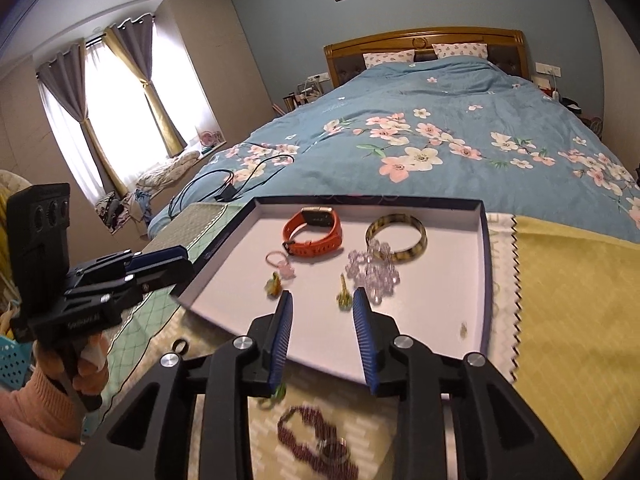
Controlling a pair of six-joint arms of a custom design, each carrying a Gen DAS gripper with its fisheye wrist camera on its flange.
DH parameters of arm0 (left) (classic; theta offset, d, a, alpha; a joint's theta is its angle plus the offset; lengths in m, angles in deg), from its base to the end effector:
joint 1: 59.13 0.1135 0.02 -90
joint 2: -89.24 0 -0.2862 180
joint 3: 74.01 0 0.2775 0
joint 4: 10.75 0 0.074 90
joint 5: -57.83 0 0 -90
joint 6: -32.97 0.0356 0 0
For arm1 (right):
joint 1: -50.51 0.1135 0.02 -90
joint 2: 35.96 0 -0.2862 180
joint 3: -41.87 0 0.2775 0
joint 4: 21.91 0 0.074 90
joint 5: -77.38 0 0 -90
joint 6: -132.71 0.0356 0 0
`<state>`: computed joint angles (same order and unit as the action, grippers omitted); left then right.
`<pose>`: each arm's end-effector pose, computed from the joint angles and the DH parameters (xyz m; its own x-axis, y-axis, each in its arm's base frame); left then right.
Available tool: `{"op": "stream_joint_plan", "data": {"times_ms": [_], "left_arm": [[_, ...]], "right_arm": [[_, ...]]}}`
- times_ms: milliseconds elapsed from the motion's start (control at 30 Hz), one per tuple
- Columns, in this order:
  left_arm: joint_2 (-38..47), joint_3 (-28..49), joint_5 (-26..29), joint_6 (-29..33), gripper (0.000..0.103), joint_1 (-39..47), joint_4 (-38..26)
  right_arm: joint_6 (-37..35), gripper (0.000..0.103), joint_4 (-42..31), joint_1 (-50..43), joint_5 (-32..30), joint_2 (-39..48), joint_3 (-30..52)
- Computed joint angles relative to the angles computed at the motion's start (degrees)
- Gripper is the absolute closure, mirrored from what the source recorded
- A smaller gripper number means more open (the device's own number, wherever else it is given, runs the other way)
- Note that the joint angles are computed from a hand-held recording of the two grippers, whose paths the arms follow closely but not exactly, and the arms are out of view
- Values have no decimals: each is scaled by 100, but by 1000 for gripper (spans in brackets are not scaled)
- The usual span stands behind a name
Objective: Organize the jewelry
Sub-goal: 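Move both grippers back out of the box toward the jewelry on the bed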
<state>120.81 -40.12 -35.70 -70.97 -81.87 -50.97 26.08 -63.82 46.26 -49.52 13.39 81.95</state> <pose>0.1298 -0.0520 0.2073 -0.6320 0.0042 -0.7750 0.1945 0.9688 -0.1534 0.1728 0.0086 0.2061 -0.6540 -0.1809 -0.7345 -0.5252 0.8074 0.2688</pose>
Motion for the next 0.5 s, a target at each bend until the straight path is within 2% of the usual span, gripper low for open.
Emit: {"op": "stream_joint_plan", "data": {"times_ms": [267,400,500], "left_arm": [[-1280,-239,-306,-327,65,-452,-1108],[-1569,-350,-393,-502,64,-635,-1338],[-1627,-417,-574,-703,64,-949,-1403]], "right_arm": [[-1440,73,-1201,-1032,-25,-318,-333],[-1747,74,-1362,-1104,153,-434,-567],[-1655,74,-1326,-761,399,-687,-696]]}}
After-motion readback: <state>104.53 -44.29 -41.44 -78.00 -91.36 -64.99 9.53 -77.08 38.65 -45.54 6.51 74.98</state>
